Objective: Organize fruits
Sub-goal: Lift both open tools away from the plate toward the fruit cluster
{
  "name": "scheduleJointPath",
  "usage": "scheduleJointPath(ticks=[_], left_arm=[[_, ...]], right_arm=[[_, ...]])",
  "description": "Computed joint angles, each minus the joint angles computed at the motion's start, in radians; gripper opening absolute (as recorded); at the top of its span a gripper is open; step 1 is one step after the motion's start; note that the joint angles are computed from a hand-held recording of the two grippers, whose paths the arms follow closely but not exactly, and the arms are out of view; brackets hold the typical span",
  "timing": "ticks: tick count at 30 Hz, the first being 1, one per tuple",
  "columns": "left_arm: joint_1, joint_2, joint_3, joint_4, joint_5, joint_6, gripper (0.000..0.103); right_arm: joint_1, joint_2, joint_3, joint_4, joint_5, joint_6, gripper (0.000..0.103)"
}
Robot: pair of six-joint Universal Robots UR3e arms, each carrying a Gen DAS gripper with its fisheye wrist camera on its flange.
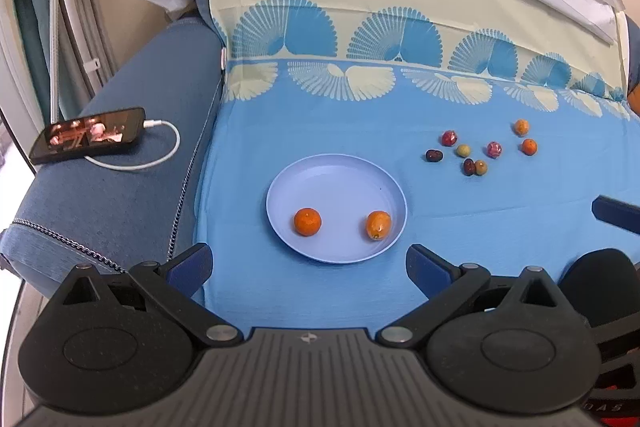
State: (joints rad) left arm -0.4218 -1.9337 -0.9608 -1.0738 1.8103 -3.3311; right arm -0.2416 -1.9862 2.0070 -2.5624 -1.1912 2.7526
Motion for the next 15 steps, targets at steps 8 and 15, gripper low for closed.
scheduleJointPath(ticks=[8,15], left_arm=[[0.035,-0.036,0.038,-0.037,-0.040,-0.033,0.103],[0.046,-0.064,0.061,-0.073,-0.035,-0.050,0.103]], right_arm=[[0.019,0.048,-0.005,-0.017,-0.019,0.018,0.102],[0.019,0.092,-0.012,-0.024,-0.004,0.022,0.102]])
